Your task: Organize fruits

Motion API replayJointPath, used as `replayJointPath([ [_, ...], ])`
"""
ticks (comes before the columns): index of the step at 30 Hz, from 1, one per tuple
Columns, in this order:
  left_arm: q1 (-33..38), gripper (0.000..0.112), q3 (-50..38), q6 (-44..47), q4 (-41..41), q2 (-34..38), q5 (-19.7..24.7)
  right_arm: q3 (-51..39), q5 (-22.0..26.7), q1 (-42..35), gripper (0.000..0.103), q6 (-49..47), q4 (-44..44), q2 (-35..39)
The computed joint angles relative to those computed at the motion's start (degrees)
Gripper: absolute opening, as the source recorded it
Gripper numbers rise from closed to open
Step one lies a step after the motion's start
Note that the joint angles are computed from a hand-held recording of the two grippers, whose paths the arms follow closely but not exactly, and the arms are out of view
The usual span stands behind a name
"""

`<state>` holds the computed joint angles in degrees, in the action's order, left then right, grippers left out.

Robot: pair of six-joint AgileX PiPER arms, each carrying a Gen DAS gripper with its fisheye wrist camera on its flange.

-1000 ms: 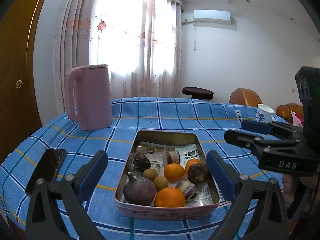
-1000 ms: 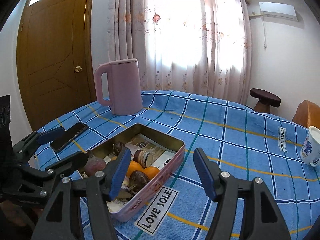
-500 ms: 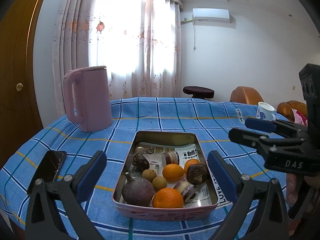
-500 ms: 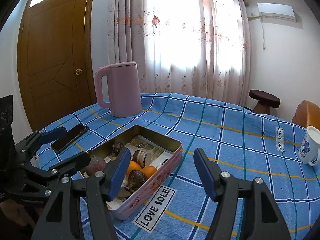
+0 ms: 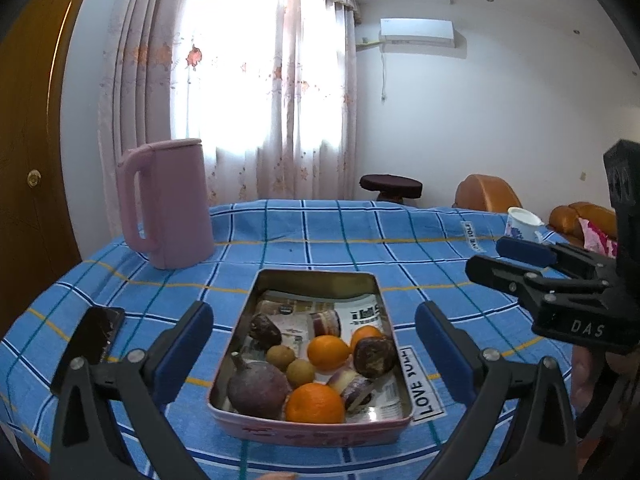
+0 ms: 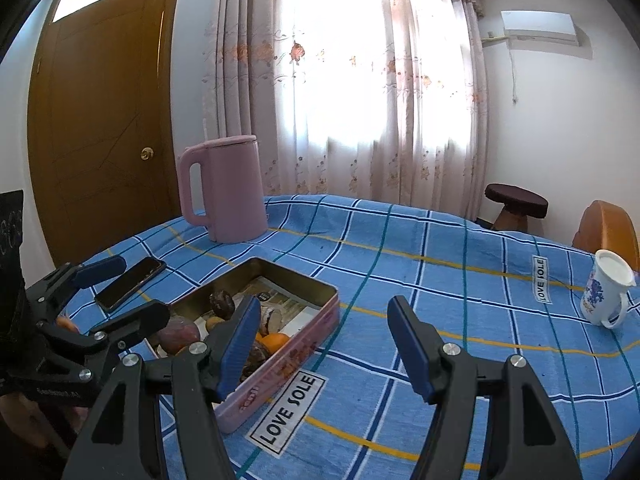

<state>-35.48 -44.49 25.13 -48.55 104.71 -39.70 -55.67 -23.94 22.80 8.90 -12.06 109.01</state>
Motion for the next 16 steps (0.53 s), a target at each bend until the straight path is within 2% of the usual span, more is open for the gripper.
replayJointPath([
  [4,-0.7,0.103,-1.5,2.9,-3.2,1.0,0.1,1.0,-0.9,-0.9,0.067,0.6,-0.6,-0.3],
  [10,-0.4,0.103,-1.4,0.6,-0.9,1.3,1.2,1.1,-1.5,-1.6,0.067,1.4,-1.2,0.9],
  [16,-1.6,0.103,-1.7,3.0,-3.0,1.6,0.4,1.6,-2.2,-2.5,0.067,2.2,-1.9,1.4],
])
